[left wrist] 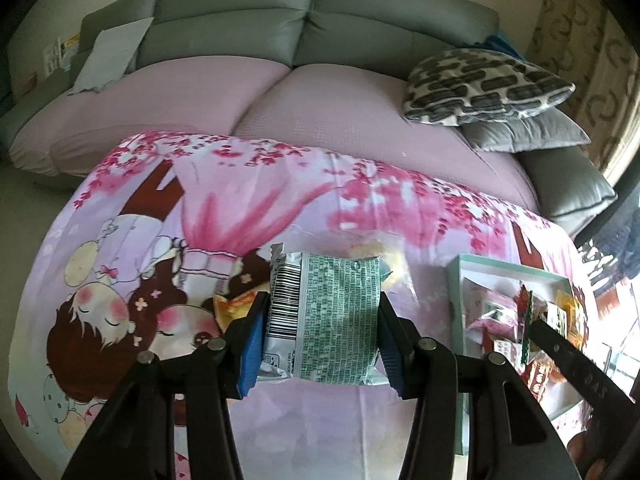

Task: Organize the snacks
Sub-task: 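Lift both held snacks and carry them over the tray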

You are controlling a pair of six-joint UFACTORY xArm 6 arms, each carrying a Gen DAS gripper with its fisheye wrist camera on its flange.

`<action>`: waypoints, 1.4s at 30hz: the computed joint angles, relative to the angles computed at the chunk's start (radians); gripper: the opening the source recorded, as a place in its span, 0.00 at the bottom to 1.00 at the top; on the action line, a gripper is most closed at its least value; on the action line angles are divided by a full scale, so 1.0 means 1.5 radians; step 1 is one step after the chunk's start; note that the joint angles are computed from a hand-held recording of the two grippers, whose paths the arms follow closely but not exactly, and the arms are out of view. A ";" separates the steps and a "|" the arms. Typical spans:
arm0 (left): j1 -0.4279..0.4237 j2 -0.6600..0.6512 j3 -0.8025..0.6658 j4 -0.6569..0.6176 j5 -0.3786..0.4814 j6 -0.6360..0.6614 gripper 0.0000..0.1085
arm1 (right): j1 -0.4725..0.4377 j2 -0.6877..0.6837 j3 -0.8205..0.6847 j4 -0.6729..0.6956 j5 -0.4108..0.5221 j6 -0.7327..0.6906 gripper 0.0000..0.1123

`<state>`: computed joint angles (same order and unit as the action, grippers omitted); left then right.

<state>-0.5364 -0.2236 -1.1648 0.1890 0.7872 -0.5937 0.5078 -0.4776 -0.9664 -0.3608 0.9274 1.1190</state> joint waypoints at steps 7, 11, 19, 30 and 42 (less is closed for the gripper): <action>-0.050 0.022 -0.020 -0.021 -0.006 0.037 0.48 | -0.040 -0.058 0.037 -0.009 0.036 0.028 0.48; -0.082 0.034 -0.031 -0.025 -0.008 0.054 0.48 | -0.069 -0.094 0.057 -0.011 0.068 0.047 0.48; -0.145 0.071 -0.057 -0.030 -0.014 0.099 0.48 | -0.113 -0.134 0.090 0.008 0.080 0.047 0.48; -0.180 0.156 -0.107 0.018 0.000 0.101 0.48 | -0.122 -0.116 0.101 0.044 0.061 0.014 0.48; -0.188 0.205 -0.137 0.077 0.020 0.079 0.48 | -0.131 -0.117 0.109 0.062 0.047 0.001 0.48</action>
<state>-0.8183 0.0838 -1.3710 0.3050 0.8166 -0.4759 0.3119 -0.6527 -0.8037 -0.2677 0.9984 1.1209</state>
